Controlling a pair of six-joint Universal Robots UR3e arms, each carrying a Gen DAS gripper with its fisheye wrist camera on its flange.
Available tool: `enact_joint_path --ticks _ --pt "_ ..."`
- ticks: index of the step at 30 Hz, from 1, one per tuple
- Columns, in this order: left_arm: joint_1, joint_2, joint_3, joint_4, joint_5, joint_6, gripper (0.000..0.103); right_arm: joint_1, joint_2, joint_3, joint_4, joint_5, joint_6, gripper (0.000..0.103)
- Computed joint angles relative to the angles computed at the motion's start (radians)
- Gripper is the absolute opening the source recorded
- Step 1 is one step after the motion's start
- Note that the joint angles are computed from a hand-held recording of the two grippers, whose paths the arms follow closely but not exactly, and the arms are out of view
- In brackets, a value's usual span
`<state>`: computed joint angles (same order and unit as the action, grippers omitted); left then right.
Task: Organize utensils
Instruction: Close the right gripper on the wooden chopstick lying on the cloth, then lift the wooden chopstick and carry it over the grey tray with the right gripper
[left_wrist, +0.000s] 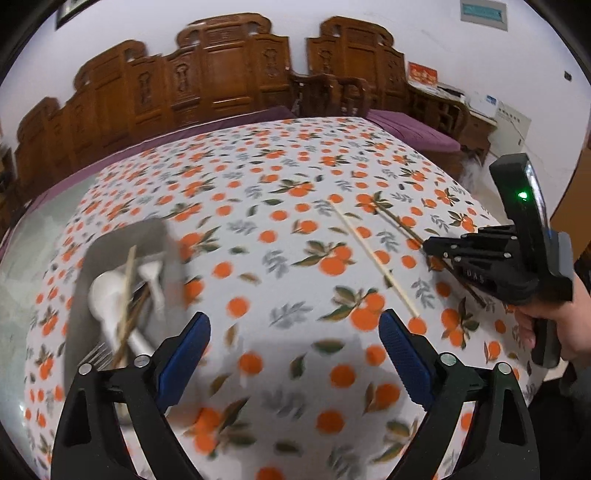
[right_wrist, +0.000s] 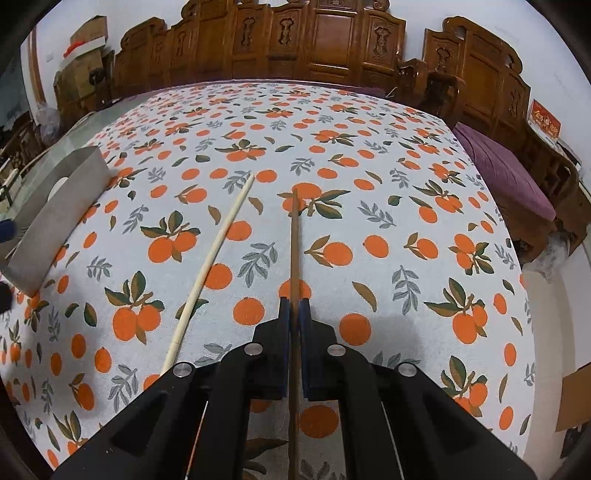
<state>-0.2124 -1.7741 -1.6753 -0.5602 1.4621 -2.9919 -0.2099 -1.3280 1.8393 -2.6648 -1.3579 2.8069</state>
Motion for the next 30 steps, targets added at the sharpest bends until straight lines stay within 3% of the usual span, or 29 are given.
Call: enact_joint_path --ticks 7,14,23,26,28,30 --pt "-0.081 -0.258 0.266 -0.106 0.022 -0.052 0.074 -0.027 -0.004 -0.005 0.018 0.062 0.007 0.006" --pt "-0.123 -0.407 0.461 -0.152 0.017 -0.086 0.067 -0.086 -0.012 -0.001 0.034 0.130 0.027 0.006" --pt "-0.160 -0.577 0.744 -0.302 -0.003 -0.111 0.036 -0.112 -0.010 0.003 0.030 0.151 0.039 0.006" --pt "-0.164 -0.593 0.766 -0.306 0.001 -0.129 0.024 -0.107 -0.010 0.001 0.029 0.155 0.038 0.006" --pt "-0.164 -0.592 0.767 -0.316 0.002 -0.129 0.007 -0.104 -0.013 0.001 0.029 0.160 0.037 0.006" --pt "-0.164 -0.579 0.745 -0.310 0.009 -0.121 0.005 -0.098 -0.013 0.000 0.026 0.159 0.037 0.006"
